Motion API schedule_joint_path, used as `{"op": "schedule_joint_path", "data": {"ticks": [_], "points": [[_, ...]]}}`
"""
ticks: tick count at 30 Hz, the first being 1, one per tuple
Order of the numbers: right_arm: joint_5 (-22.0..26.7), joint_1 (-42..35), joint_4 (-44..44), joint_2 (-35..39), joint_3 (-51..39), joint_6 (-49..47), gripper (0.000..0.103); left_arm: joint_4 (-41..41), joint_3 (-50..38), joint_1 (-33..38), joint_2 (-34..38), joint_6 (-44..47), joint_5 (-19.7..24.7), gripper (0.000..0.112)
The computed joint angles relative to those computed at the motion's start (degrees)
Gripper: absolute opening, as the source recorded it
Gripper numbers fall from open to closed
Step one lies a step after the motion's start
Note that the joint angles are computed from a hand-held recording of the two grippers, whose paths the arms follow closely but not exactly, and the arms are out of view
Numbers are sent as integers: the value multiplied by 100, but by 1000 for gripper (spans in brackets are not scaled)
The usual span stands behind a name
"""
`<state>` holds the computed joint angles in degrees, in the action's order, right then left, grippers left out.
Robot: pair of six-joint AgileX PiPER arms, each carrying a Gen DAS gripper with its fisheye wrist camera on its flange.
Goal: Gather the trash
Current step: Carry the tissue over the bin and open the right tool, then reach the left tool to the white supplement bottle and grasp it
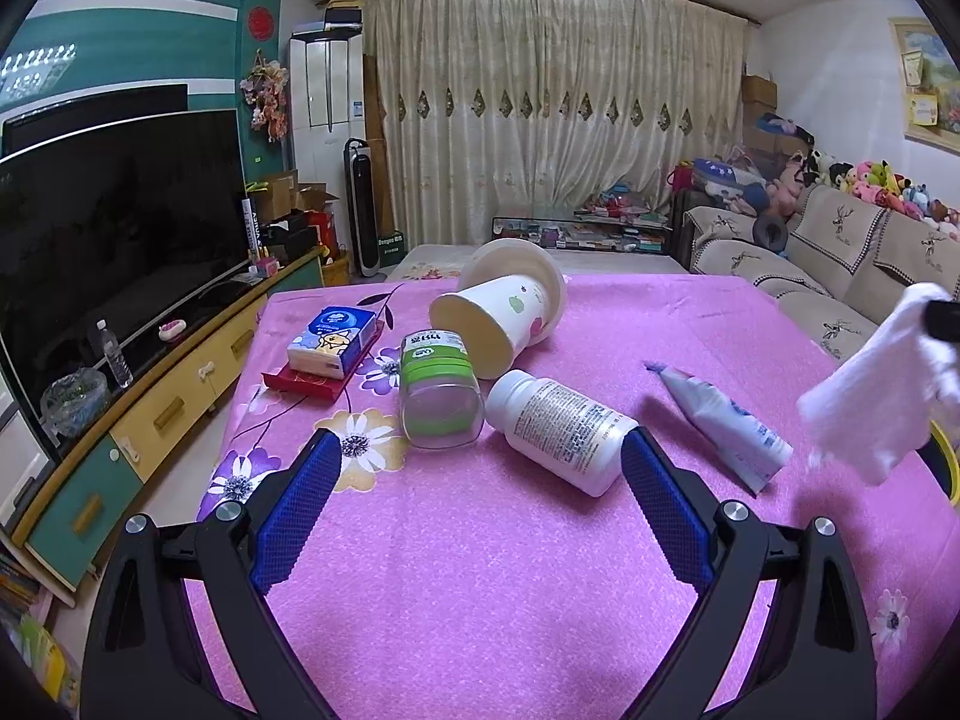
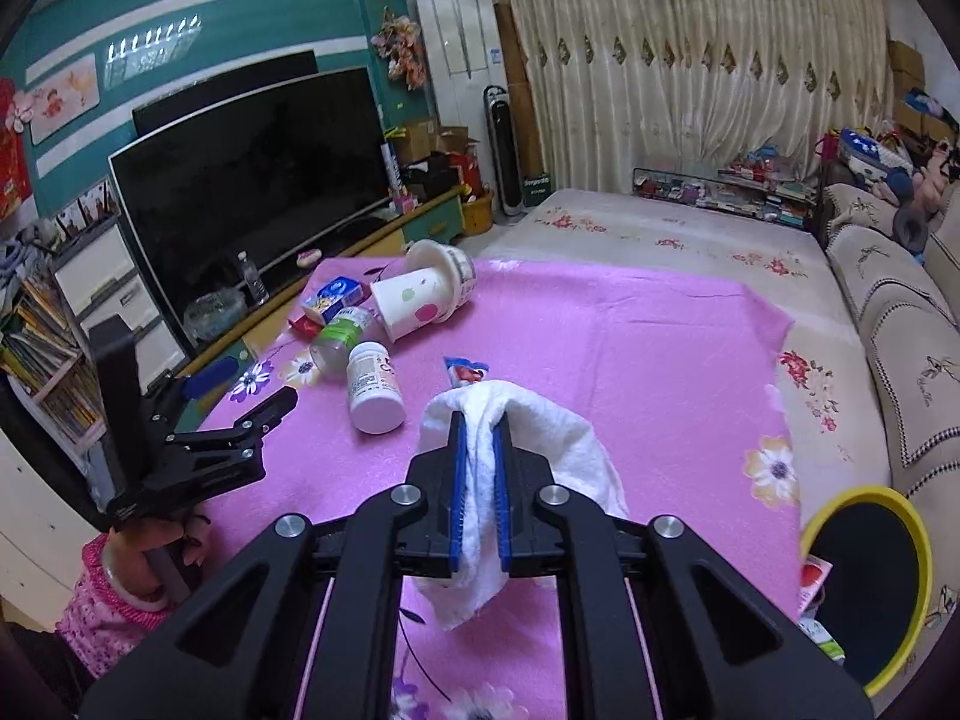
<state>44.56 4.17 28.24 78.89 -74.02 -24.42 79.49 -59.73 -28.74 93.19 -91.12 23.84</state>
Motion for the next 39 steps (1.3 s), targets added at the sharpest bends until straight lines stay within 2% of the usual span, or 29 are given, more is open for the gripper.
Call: {"op": "schedule_joint_path", "data": {"ticks": [5,9,13,17,23,25,27,29,32,36,39], "points": [[212,-859,555,-522,341,-545,8,-20,0,-33,9,33,27,93],[305,-1842,708,-720,505,-778,8,-69,-14,-64,12,108,43,93],[291,-2741,589,-585,613,-873,8,-76,-33,-84,17,188,42,93],[64,-3406,145,-107,660,-657,9,47,-19,-109,26,129,18,93],[-485,-3648,-559,661,773,-144,12,51,-49,-197,88,217,65,93],[-605,-3679,-700,806,819,-51,24,-5,-71,-197,96,306,72,93],[-804,-3636,-997,900,870,272,47,-18,-80,-203,109,332,71,93],[-1054,-3513,-1418,859,967,684,53,-64,-93,-199,110,381,62,93],[-1178,-3434,-1700,774,1040,958,55,-116,-95,-188,95,442,7,93],[-1302,-3380,-1642,631,1149,877,57,-233,-128,-173,110,546,-68,93],[-1290,-3363,-1304,529,1200,551,57,-1171,-356,-95,238,1453,-276,93]]}}
